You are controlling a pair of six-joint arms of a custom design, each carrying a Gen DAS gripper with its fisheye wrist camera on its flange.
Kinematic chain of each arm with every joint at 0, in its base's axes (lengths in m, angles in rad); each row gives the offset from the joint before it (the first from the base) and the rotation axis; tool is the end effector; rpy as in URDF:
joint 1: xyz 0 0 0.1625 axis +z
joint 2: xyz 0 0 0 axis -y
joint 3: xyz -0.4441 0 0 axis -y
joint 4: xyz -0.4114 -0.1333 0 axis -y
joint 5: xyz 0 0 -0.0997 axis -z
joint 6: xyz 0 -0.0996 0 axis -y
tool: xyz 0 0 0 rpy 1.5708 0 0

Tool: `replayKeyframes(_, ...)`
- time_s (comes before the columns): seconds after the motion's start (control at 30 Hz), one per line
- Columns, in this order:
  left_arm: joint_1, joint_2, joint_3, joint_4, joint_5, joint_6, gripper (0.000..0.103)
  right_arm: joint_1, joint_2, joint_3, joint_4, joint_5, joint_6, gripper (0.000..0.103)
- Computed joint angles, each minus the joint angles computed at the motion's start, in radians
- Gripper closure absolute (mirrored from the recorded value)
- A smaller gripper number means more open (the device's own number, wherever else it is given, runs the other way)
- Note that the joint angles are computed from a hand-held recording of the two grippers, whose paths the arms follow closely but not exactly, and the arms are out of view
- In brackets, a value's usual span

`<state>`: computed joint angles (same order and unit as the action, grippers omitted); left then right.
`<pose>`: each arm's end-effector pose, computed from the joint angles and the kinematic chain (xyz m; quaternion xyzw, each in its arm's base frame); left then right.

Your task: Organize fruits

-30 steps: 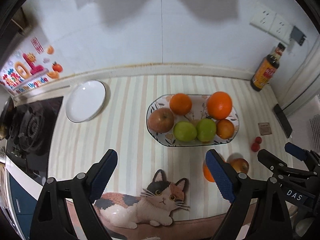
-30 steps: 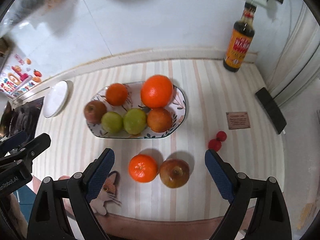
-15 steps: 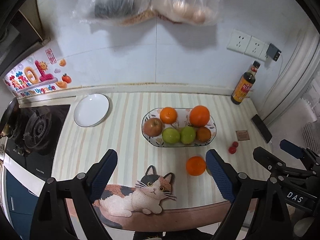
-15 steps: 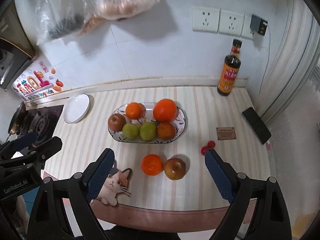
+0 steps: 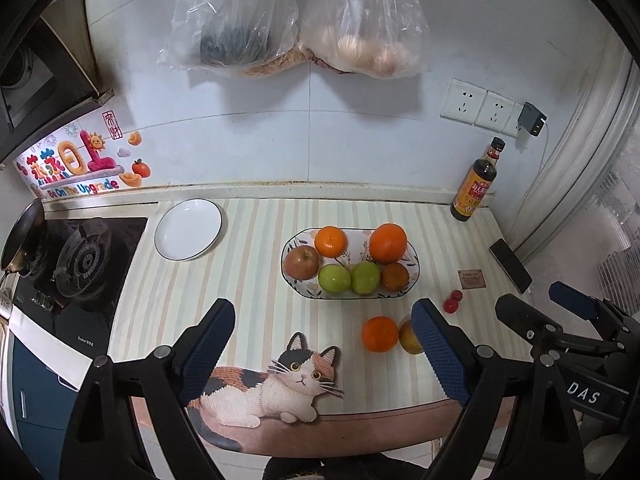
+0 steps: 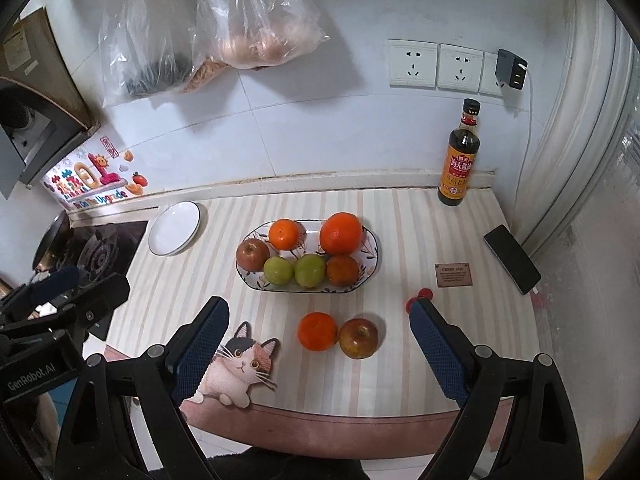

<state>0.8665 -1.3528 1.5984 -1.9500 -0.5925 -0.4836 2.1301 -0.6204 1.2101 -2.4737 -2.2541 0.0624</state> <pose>-0.2248 -0.5981 0.4542 0.0658 0.8789 -0.3112 0.3556 0.4958 -0.6593 0.1491 0.1782 -0.9149 0.2411 0.2701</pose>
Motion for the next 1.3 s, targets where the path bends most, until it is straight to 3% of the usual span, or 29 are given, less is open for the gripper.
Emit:
replayKeyframes(0.17,0.020,0.028,-0.017,0.013,0.008,-0.016,0.011,-0.029,0.001,-0.005,0.005,0.043,0.043,0.003)
replayKeyframes(0.2,0.027,0.038,-0.019,0.010,0.017,-0.014,0.003,-0.041,0.003,-0.008,0.015,0.053,0.061,0.003)
replayKeyframes(0.27,0.044,0.060,-0.028,0.015,0.029,-0.020,0.001,-0.060,0.012,-0.021,0.041,0.058,0.082,0.003)
replayKeyframes(0.53,0.144,0.177,-0.101,0.067,-0.047,-0.043,0.001,-0.181,0.073,-0.064,0.166,0.109,0.190,0.003)
replayKeyframes(0.77,0.218,0.288,-0.189,0.190,-0.098,-0.097,0.001,-0.307,0.172,-0.133,0.265,0.256,0.263,0.004)
replayKeyframes(0.87,0.237,0.319,-0.213,0.222,-0.124,-0.108,0.001,-0.331,0.211,-0.162,0.294,0.288,0.276,0.011)
replayKeyframes(0.93,0.248,0.341,-0.231,0.241,-0.141,-0.112,0.001,-0.337,0.230,-0.177,0.309,0.292,0.262,0.025)
replayKeyframes(0.97,0.256,0.352,-0.239,0.245,-0.158,-0.107,0.001,-0.339,0.239,-0.184,0.322,0.288,0.258,0.037)
replayKeyframes(1.3,0.294,0.449,-0.296,0.278,-0.301,-0.060,0.001,-0.348,0.144,-0.049,0.275,0.232,0.274,0.039)
